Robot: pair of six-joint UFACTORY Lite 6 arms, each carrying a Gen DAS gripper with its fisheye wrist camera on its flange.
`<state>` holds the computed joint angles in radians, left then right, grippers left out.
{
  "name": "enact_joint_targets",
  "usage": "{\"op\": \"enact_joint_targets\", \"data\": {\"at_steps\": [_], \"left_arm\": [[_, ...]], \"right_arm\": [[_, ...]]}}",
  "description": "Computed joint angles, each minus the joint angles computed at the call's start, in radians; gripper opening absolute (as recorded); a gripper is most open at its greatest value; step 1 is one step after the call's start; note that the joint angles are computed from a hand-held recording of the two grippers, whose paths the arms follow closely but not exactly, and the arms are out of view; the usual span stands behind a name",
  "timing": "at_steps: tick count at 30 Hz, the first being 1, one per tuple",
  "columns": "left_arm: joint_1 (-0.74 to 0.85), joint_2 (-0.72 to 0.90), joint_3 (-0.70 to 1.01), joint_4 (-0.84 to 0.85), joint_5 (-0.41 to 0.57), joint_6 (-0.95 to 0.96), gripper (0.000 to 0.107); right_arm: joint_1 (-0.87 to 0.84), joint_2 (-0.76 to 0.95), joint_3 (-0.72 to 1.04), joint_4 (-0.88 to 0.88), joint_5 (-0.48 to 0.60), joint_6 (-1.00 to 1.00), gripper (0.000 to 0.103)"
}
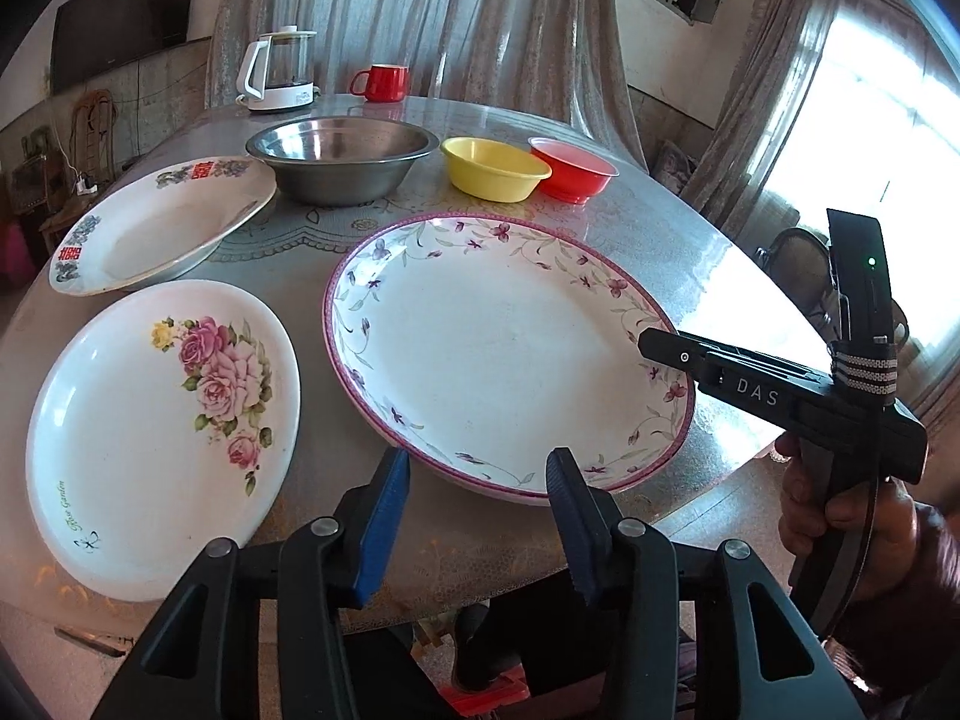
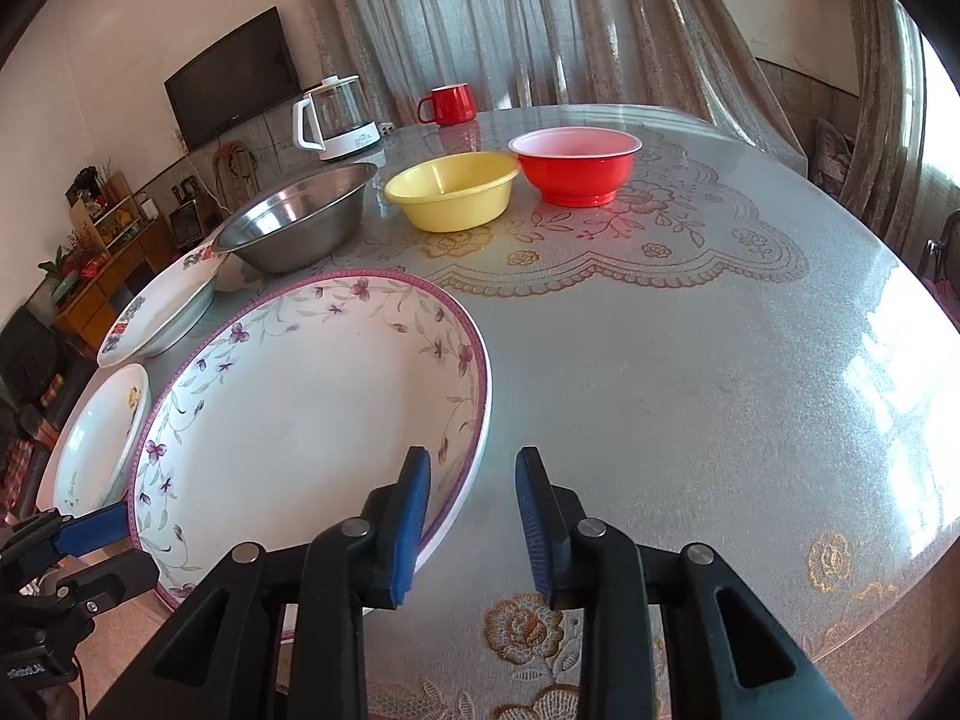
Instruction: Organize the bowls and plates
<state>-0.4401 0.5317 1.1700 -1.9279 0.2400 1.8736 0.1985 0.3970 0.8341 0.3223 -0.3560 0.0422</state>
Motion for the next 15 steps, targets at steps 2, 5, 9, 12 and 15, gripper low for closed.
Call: {"op": "enact_joint_targets", "data": {"at_steps": [2,5,9,12,15], "left_arm": [[-0.001,0.009,0.002,-0.064,-0.004,0.057,0.048],[0.003,0.036,0.036,-0.022,-0.016,-0.008,0.048],[-0.012,0.064,0.068,-0.094,-0.057,0.046,0.049],[-0.014,0.081,0.083,-0.132,-0.062,0.076,0.05],[-0.018,0.096,0.102,-0.121,-0.078,0.055,0.05]], "right_arm": [[-0.004,0.013,0.008,-0.044,-0.001,0.033,0.029],[-0.016,0.031,0.021,-0.162,0.008,0.132,0.029],[0.004,0.041,0.027,-0.124,0.002,0.066,0.03],[0.018,0.046,0.028,-0.083,-0.009,0.017,0.029],[0.026,0.048,0.025,-0.05,-0.024,-0.018,0.029]]}}
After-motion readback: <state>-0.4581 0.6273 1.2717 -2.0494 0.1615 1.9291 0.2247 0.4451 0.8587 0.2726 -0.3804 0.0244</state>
